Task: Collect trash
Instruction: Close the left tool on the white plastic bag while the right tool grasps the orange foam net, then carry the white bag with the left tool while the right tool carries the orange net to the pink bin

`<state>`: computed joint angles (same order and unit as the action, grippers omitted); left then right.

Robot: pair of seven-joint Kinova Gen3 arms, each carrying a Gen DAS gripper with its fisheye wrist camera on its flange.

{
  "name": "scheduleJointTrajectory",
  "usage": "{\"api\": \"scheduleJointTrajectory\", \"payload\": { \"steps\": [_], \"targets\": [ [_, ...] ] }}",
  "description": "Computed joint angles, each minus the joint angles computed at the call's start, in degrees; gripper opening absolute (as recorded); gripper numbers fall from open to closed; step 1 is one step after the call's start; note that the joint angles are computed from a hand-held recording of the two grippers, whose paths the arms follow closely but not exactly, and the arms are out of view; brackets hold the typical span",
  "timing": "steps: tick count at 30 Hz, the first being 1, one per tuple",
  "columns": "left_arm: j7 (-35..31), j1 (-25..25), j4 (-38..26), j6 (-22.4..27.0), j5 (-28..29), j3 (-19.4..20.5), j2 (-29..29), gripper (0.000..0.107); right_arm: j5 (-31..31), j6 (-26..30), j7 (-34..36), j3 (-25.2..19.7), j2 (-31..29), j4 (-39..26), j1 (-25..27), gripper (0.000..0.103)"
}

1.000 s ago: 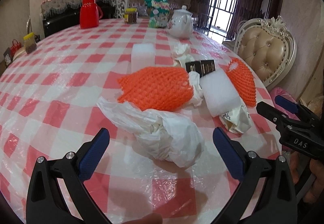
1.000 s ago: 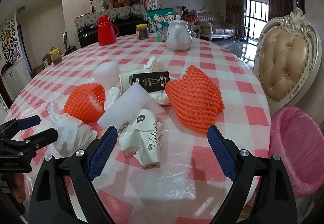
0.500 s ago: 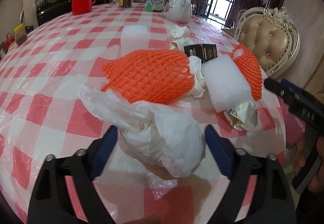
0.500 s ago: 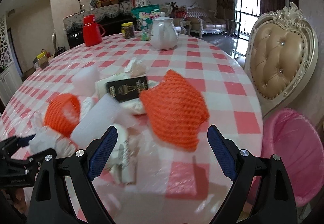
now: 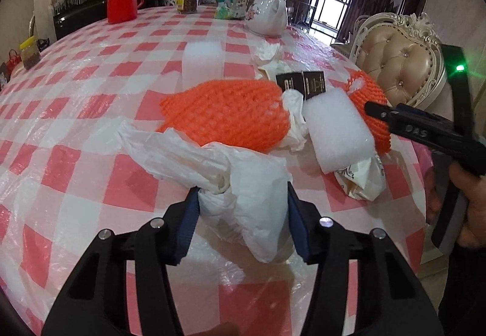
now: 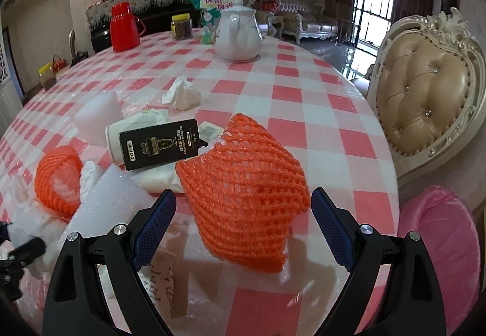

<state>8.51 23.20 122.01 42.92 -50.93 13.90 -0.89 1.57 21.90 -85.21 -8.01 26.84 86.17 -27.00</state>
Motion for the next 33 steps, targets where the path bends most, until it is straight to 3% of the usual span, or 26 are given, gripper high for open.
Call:
{"api": "scheduleJointTrajectory", "payload": {
  "steps": [4, 7, 11, 18, 24, 33],
  "targets": [
    [1.52, 0.36, -0.04, 2.02, -0.46, 0.93, -1.23, 0.052, 2.04, 2.17, -2.1, 2.36, 1.58, -2.29, -2.52, 0.083],
    [2.76, 0.51, -0.24, 4.08, -1.07, 1.79, -1.88, 0.052, 1.69, 3.97, -1.83, 1.5, 2.64, -3.73, -1.66, 0.06],
    [4.34, 0.69, -0.71, 6.84, -2.04, 2.83, -2.41, 0.052, 0.23, 3.1, 0.04, -0.45, 2.2, -2.68, 0.35, 0.047],
    [6.11, 2.15, -2.76, 11.29, -4.62, 3.95, -1.38, 0.052, -4.21, -2.13, 3.89, -4.25, -1.55, 2.81, 5.56, 0.044],
    [7.09, 4.37, -5.42, 14.74, -8.14, 3.85, -0.01, 0.052, -11.42, -5.92, 10.28, -10.32, -5.86, 8.08, 14.15, 0.044],
    [4.38, 8.24, -12.56, 14.08, -14.4, 2.7, 4.54, 0.052, -20.84, -8.19, 19.42, -14.12, -10.22, 12.78, 24.61, 0.044]
  ]
}}
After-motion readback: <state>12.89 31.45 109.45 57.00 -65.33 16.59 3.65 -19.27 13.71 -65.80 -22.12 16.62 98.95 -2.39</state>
